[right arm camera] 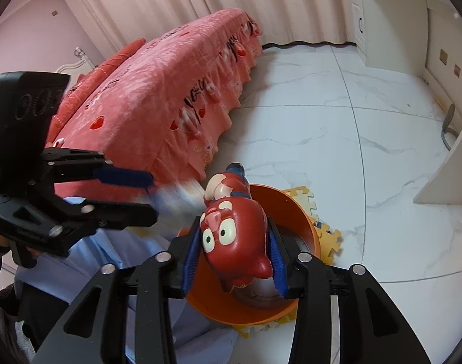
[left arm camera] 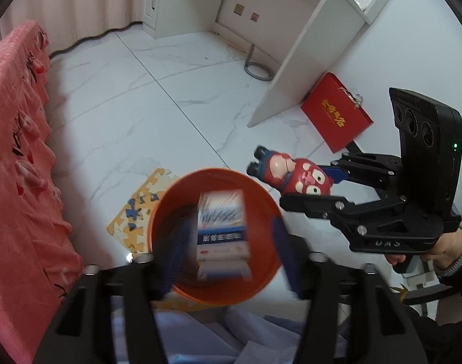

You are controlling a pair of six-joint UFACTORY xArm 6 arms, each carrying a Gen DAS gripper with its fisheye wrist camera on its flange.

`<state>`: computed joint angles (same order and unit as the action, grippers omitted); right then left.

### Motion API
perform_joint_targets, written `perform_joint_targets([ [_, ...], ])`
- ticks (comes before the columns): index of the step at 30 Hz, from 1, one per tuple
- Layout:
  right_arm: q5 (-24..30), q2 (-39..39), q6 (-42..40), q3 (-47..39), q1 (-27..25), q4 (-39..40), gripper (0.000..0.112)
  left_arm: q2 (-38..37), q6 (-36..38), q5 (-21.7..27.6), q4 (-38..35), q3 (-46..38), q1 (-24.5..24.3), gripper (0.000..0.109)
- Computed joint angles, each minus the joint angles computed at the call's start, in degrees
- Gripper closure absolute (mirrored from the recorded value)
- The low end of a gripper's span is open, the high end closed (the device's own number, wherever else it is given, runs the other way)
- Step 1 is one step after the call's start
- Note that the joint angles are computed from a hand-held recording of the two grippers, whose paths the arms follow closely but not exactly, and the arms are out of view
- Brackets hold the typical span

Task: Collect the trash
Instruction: 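Open the left tool and right tool to drop both items into the bucket, then move both tools back over the bed toward the remaining items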

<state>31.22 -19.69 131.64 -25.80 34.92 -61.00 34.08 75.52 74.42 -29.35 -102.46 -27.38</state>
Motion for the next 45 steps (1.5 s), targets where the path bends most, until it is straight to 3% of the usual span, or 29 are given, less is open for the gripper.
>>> perform_joint_targets([
  [1,0.0,0.3,0.4,0.0,-0.1,-0.1,0.060,-0.1,0.1,-0.8,0.0,0.4,-0.1,0.039],
  [14,2.5,-0.6,-1.3,-2.4,2.6,0.6,0.060,-1.8,0.0,-1.6,-0.2,1.8,1.0,0.039],
  [18,4.2,-0.5,-3.0,-4.7,3.8,0.8,0.060,-4.1,1.3,-2.0,-1.8,3.0,2.7,0.039],
  [20,4.3,0.0,-4.2,-6.5,4.1,0.7,0.060,-5.4,1.7,-3.1,-2.5,4.0,3.7,0.026],
  [27,3.2,5.9,-10.3,-16.6,4.6,-0.7,0.058,-9.4,1.6,-5.5,-5.2,5.5,9.7,0.026],
  [29,1.9,8.9,-13.0,-20.6,4.3,-0.9,0.051,-10.1,1.2,-5.9,-5.7,5.6,11.4,0.020],
  [36,-5.7,22.2,-25.6,-36.6,3.0,1.8,0.051,-12.2,-1.9,-9.3,-7.7,5.5,19.4,0.020],
  [45,-9.9,42.9,-54.3,-63.8,3.4,19.3,0.051,-9.5,-7.5,-10.1,-8.9,0.1,30.0,0.017],
])
